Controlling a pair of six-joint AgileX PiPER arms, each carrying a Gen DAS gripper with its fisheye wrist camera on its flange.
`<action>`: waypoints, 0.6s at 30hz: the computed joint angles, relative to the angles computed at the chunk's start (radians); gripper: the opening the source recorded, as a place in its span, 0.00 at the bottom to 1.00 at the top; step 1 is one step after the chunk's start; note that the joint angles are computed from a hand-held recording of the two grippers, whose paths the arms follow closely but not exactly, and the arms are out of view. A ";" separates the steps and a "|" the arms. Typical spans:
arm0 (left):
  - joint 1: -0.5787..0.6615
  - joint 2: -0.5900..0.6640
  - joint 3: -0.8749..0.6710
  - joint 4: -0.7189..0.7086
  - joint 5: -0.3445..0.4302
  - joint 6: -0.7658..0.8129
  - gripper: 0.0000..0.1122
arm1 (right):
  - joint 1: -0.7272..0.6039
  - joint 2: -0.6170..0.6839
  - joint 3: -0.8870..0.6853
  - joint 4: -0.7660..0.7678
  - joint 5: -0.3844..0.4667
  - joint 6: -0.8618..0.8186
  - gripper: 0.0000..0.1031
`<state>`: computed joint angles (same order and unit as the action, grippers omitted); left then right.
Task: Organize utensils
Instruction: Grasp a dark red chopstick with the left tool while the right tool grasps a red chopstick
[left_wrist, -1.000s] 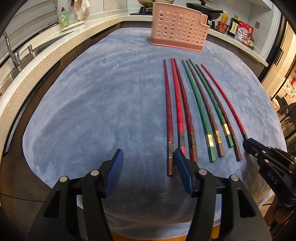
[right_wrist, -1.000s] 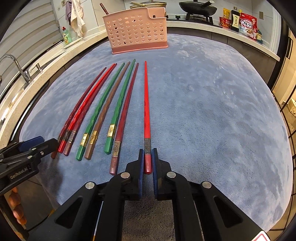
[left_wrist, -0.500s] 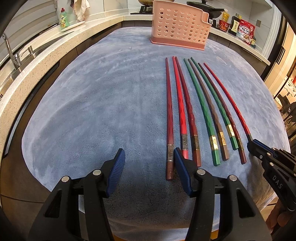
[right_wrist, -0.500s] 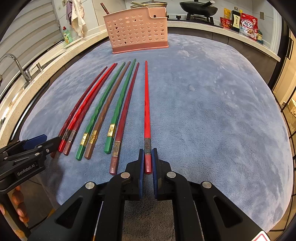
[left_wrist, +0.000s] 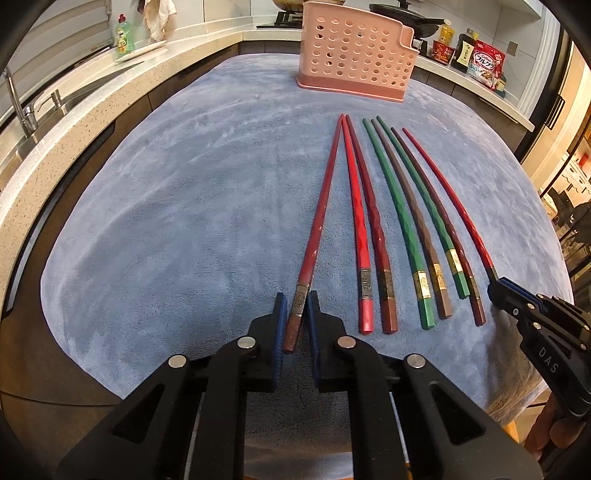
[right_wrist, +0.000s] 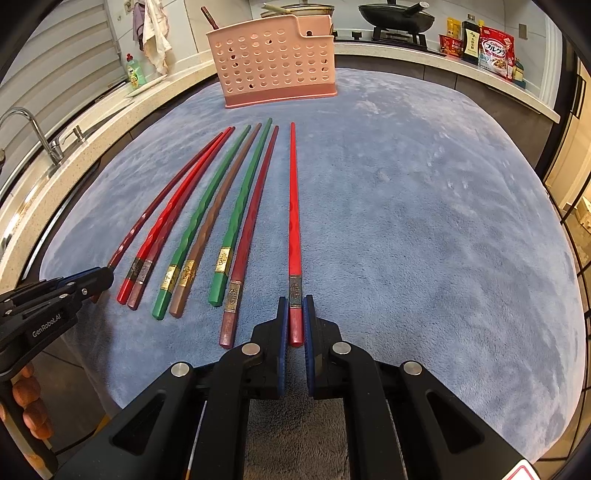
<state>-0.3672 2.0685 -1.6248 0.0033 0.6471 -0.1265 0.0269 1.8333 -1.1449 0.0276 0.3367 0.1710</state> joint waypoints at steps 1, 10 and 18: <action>0.004 0.001 -0.006 -0.013 0.008 0.008 0.09 | -0.002 -0.002 0.000 0.006 0.002 -0.006 0.07; 0.032 -0.032 -0.010 -0.103 0.044 0.065 0.08 | -0.024 -0.070 0.008 0.072 0.010 -0.067 0.07; 0.046 -0.072 -0.060 -0.136 0.090 0.094 0.07 | -0.063 -0.140 -0.056 0.135 0.073 -0.124 0.07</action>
<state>-0.3215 1.9961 -1.6845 -0.1325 0.7368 -0.0322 -0.0362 1.6929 -1.2006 0.1624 0.4100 0.0468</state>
